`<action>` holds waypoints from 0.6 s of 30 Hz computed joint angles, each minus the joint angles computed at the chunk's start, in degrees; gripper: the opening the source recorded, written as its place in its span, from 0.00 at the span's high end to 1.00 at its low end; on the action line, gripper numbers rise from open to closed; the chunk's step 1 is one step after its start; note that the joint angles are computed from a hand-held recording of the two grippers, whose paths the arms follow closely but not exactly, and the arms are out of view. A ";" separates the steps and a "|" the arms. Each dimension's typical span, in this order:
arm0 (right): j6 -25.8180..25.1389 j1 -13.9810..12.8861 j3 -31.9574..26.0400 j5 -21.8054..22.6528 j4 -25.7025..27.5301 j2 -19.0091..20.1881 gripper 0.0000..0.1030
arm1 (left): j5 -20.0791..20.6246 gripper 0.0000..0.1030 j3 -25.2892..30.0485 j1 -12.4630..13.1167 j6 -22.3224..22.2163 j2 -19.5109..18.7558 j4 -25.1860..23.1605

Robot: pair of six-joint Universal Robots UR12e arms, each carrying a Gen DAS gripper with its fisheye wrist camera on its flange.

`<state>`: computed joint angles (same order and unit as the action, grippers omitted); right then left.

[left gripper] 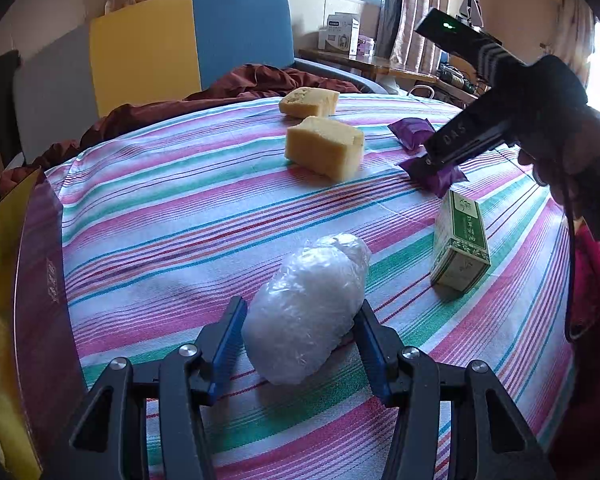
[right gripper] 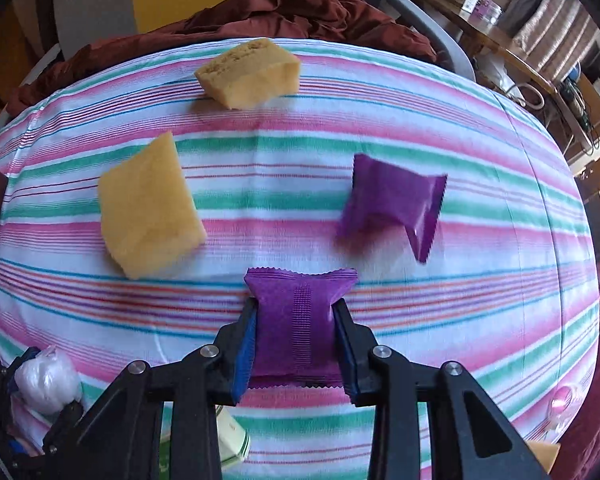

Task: Organize objects
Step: 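Grasp a purple packet with the right tool while the left tool holds the ball, then carry the plastic-wrapped ball into the gold tray and open the left tool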

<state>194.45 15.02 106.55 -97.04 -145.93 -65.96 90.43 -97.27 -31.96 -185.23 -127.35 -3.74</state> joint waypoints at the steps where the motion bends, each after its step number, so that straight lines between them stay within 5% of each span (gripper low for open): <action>1: 0.99 -0.02 0.93 0.67 -0.79 -0.53 0.66 | 0.05 0.47 0.03 -0.01 0.02 -0.01 -0.05; 9: 3.83 0.36 3.95 2.07 -5.61 -1.72 0.67 | 1.47 0.50 0.50 -0.42 0.31 -0.15 -0.64; 18: 1.22 0.94 3.57 0.31 -7.06 -1.11 0.67 | 2.77 0.68 0.39 -0.87 1.52 0.79 -3.10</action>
